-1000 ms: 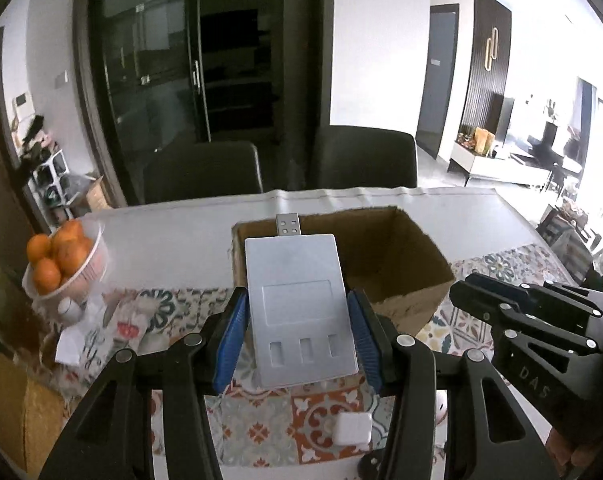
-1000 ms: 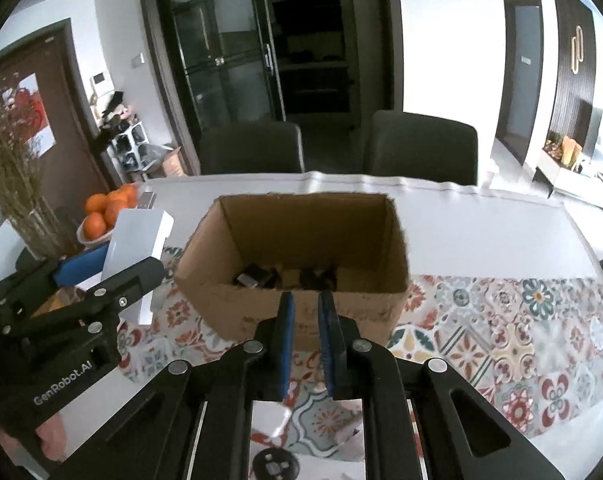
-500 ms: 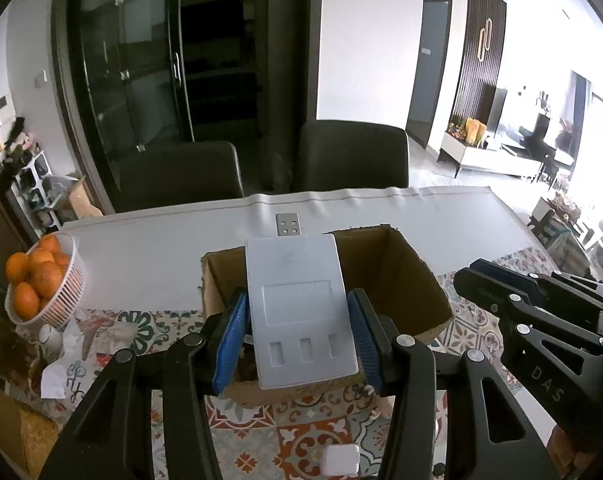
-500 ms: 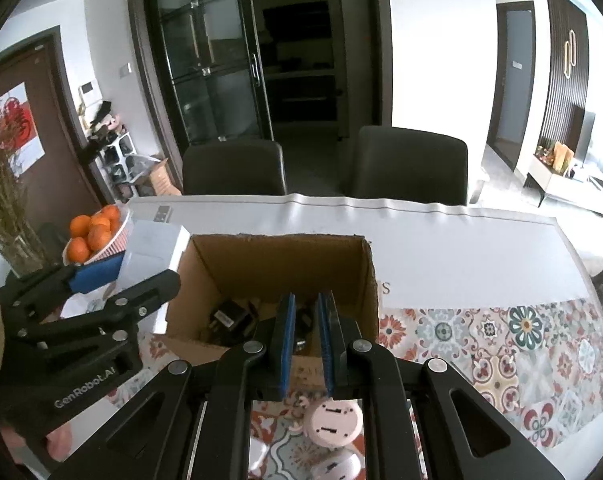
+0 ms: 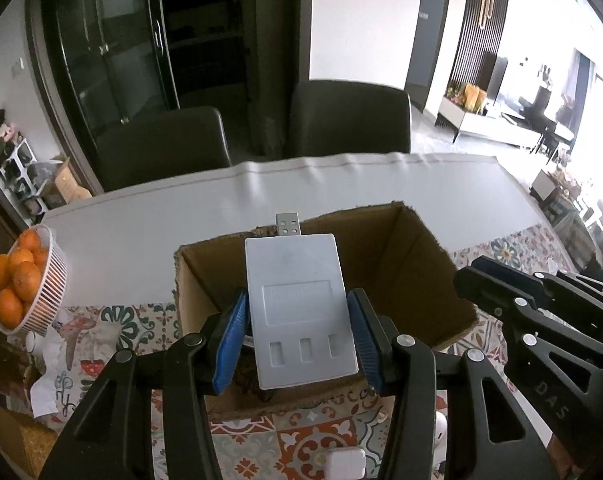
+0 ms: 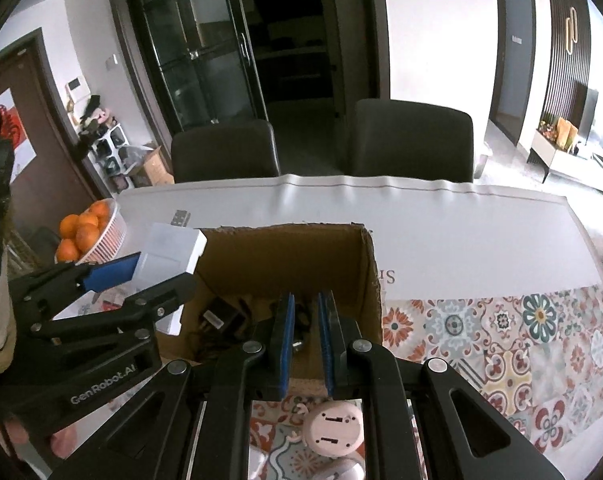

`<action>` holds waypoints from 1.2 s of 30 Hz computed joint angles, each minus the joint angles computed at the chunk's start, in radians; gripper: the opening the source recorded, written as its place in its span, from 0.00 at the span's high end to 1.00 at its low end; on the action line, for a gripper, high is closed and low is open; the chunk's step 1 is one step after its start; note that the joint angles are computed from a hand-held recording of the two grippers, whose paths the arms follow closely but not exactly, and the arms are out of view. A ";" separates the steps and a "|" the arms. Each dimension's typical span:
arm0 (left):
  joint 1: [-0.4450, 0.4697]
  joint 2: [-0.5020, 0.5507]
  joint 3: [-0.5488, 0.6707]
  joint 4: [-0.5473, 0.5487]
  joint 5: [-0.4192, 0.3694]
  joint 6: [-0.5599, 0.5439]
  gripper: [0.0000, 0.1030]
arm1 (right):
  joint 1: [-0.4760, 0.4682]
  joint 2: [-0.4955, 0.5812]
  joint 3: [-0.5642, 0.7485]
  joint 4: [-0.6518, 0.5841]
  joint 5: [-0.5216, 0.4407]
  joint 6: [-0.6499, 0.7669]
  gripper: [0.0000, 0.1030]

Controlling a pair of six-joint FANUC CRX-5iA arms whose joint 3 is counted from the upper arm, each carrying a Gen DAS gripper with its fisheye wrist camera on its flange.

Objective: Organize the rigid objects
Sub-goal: 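Open left tool to drop white flat adapter into the box, then withdraw both open tools from the box back toward the table items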

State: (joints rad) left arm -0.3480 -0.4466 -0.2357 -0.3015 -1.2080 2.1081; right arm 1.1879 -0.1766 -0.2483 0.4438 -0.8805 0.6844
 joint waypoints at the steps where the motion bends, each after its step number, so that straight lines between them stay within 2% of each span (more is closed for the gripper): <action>1: 0.012 0.007 -0.002 0.013 0.003 -0.013 0.52 | -0.004 0.008 0.007 -0.008 -0.003 0.008 0.87; 10: 0.070 0.059 -0.006 0.078 0.000 -0.066 0.51 | -0.045 0.065 0.060 -0.078 -0.032 0.068 0.87; 15: 0.038 0.078 0.010 0.029 -0.026 -0.033 0.48 | -0.052 0.070 0.060 -0.084 -0.037 0.065 0.87; 18: 0.031 0.070 0.008 0.022 -0.032 -0.022 0.47 | -0.050 0.066 0.055 -0.084 -0.042 0.054 0.84; 21: 0.000 0.060 0.016 -0.017 -0.050 0.013 0.42 | -0.046 0.056 0.047 -0.083 -0.043 0.041 0.81; 32: -0.221 0.009 0.069 -0.254 -0.174 0.202 0.31 | 0.030 -0.036 -0.061 0.093 -0.053 -0.146 0.54; 36: -0.269 -0.019 0.070 -0.281 -0.197 0.241 0.29 | 0.073 -0.076 -0.106 0.180 -0.071 -0.229 0.42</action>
